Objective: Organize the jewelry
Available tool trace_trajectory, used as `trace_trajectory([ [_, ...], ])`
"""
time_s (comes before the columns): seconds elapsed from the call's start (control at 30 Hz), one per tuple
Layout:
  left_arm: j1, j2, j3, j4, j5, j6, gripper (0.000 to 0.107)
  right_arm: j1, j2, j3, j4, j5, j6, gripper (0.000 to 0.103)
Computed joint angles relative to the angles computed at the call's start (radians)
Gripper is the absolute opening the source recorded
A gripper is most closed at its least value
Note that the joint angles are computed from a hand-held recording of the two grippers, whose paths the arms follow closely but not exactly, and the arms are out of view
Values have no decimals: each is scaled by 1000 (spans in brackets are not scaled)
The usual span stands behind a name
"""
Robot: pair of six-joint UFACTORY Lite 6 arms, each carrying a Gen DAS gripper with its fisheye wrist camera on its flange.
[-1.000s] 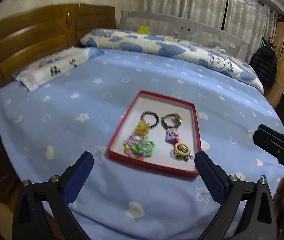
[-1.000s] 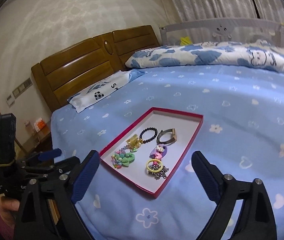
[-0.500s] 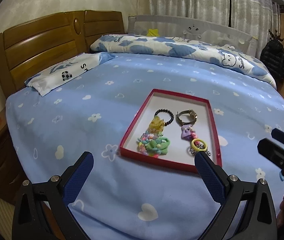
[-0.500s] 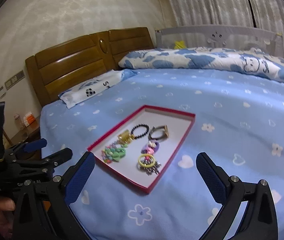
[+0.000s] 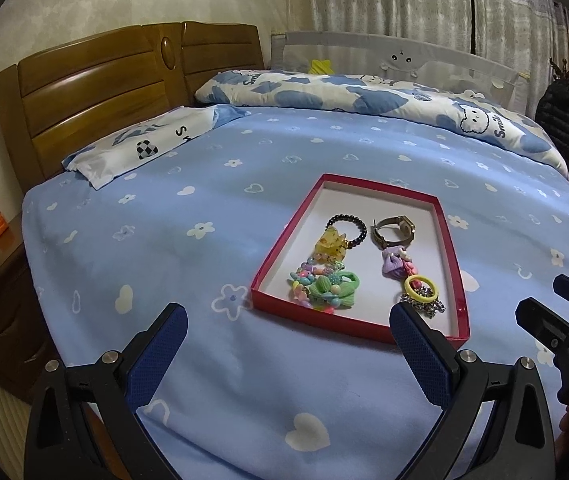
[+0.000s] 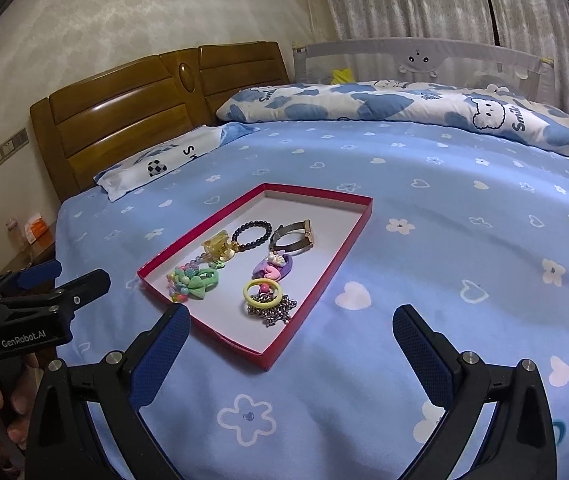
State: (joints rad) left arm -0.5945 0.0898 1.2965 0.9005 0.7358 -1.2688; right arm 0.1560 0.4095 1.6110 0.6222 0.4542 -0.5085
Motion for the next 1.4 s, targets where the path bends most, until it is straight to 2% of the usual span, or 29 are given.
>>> trace_trajectory([
  [0.57,16,16,-4,53,-7,-29,102,10,31,36,-16,-6,7,102],
  [1.4,23,0,-18,31,-26,5,102,10,25,19,-2,-14,-3,102],
])
